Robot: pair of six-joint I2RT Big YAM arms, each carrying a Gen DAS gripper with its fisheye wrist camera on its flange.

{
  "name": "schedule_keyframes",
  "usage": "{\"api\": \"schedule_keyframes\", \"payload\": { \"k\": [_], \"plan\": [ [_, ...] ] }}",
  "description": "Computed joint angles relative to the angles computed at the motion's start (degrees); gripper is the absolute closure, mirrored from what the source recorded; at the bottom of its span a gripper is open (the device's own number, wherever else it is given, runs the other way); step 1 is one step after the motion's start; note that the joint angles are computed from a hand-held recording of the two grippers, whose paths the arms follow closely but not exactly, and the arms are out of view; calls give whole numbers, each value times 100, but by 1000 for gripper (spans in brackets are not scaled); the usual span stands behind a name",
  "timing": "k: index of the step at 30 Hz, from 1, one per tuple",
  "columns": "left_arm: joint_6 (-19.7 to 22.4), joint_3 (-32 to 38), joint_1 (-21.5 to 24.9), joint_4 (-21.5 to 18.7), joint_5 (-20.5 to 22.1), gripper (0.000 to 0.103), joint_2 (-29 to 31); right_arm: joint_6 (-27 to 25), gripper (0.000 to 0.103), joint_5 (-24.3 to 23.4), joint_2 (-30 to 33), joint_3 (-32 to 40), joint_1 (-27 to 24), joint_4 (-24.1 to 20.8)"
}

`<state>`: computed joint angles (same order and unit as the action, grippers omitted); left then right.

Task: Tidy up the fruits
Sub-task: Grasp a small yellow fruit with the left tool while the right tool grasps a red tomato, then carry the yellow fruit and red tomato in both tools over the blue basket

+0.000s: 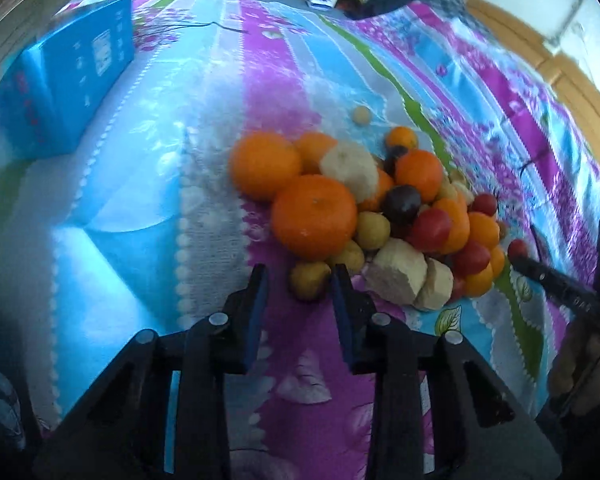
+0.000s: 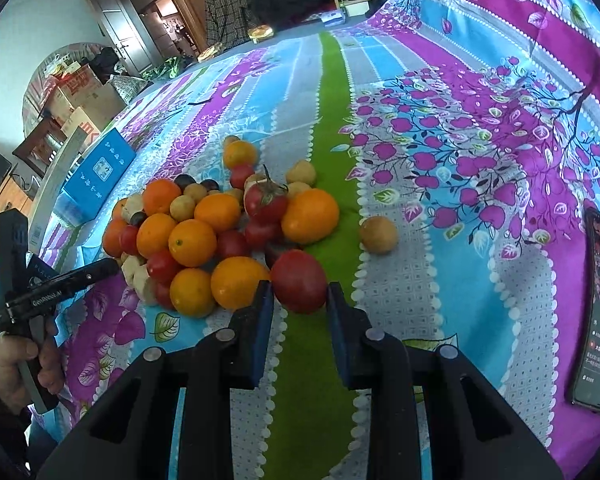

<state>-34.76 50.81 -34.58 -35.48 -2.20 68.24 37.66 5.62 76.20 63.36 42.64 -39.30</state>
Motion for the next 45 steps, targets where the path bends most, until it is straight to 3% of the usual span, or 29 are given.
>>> {"api": "schedule_keyframes", "payload": {
  "k": [6,10,17,18,22,33,45],
  "plan": [
    [388,197,-165,-343,-28,69,180,62,72,-46,25,-39,-6,57],
    [322,239,-114,-267,-8,68,269,33,72,-34,47,-24,8,86],
    [287,294,-281,-264,-428,74,371,-56,72,123,81,60,46,-3],
    [262,302,-302,-296,-455,79,355,-58,72,176,78,84,62,-38],
    [182,411,-528,-562,-914,79,191,-28,72,464,-10,212,184,-184],
    [-238,1129,-940,-2070,-2658,79,-744,144,72,1344,-42,1193,758,-1066],
    [-669,1378,-997,-3111,-3273,79,-1549,220,72,1794,663,2890,1476,-1860]
  ]
}}
